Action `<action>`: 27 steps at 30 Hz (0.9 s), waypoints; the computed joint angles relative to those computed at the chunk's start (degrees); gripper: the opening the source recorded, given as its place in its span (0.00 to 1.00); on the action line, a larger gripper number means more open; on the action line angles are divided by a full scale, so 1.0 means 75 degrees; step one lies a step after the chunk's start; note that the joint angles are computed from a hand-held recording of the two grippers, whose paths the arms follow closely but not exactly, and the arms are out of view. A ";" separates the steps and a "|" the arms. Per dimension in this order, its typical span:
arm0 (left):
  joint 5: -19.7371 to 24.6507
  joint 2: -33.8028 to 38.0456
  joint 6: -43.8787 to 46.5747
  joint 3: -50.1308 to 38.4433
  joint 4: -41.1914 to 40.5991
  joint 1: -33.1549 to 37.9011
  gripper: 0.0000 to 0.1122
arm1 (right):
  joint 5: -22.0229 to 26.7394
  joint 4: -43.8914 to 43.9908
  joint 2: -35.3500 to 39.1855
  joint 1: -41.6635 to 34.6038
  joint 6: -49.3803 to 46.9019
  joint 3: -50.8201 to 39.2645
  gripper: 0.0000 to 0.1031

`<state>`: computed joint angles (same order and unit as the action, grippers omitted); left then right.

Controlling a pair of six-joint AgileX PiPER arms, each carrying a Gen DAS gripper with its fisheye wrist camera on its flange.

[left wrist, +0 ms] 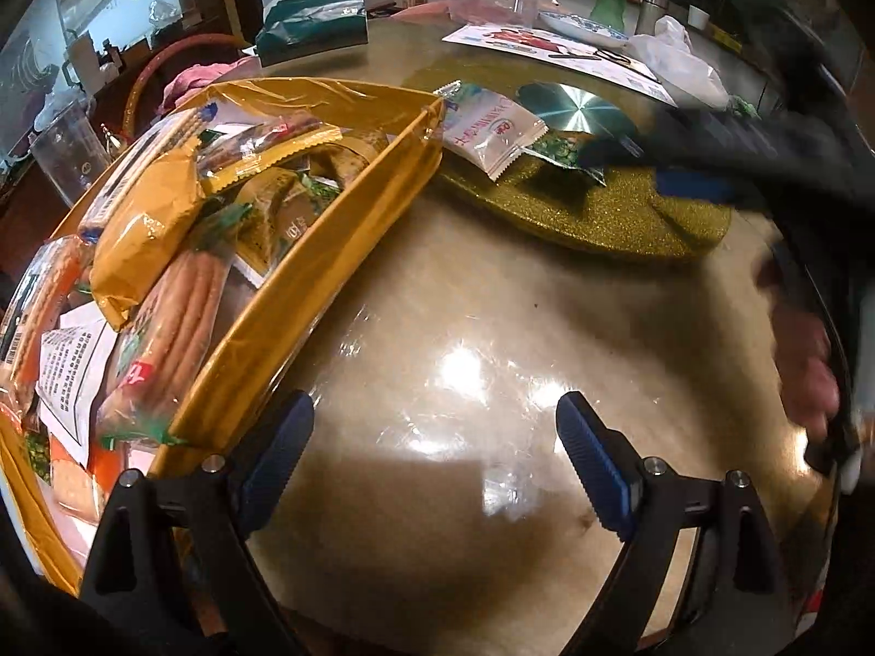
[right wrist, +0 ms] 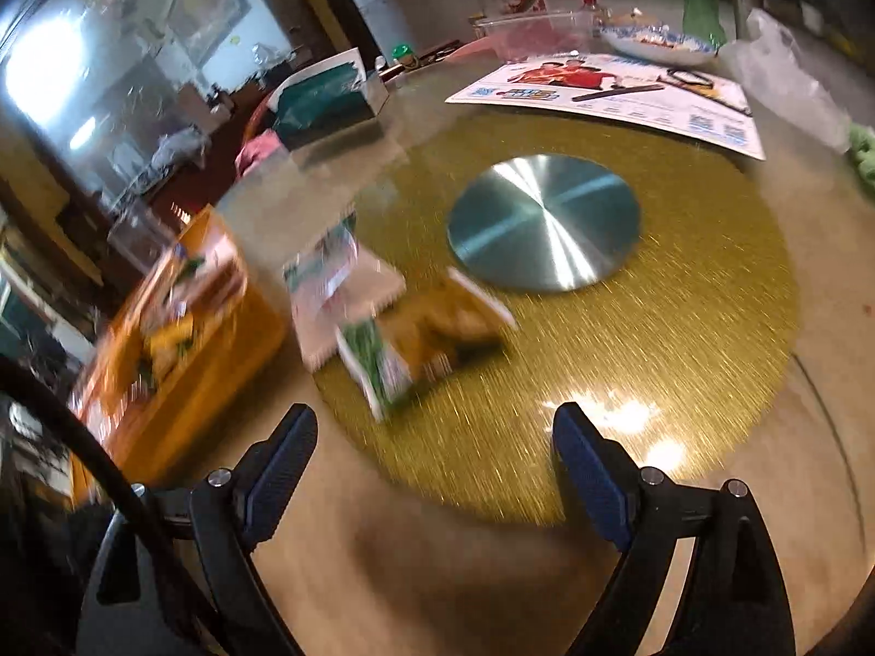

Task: Organize snacks
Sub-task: 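Grasp a yellow-green pea bag with the right gripper while the left gripper approaches a white sachet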

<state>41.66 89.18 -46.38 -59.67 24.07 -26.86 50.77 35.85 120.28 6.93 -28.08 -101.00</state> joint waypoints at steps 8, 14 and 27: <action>-0.0050 0.0004 -0.0103 0.0042 0.0111 -0.0065 0.80 | -0.0326 -0.2666 0.0563 0.0938 0.2392 -0.1243 0.67; 0.0048 0.0136 0.0096 -0.0168 -0.0089 0.0078 0.80 | -0.1182 -0.3441 -0.0334 0.0968 0.2072 0.0324 0.40; 0.0246 0.1577 0.2497 -0.2388 -0.1899 0.0747 0.77 | 0.0236 0.1085 -0.1523 -0.1646 -0.1931 0.2477 0.55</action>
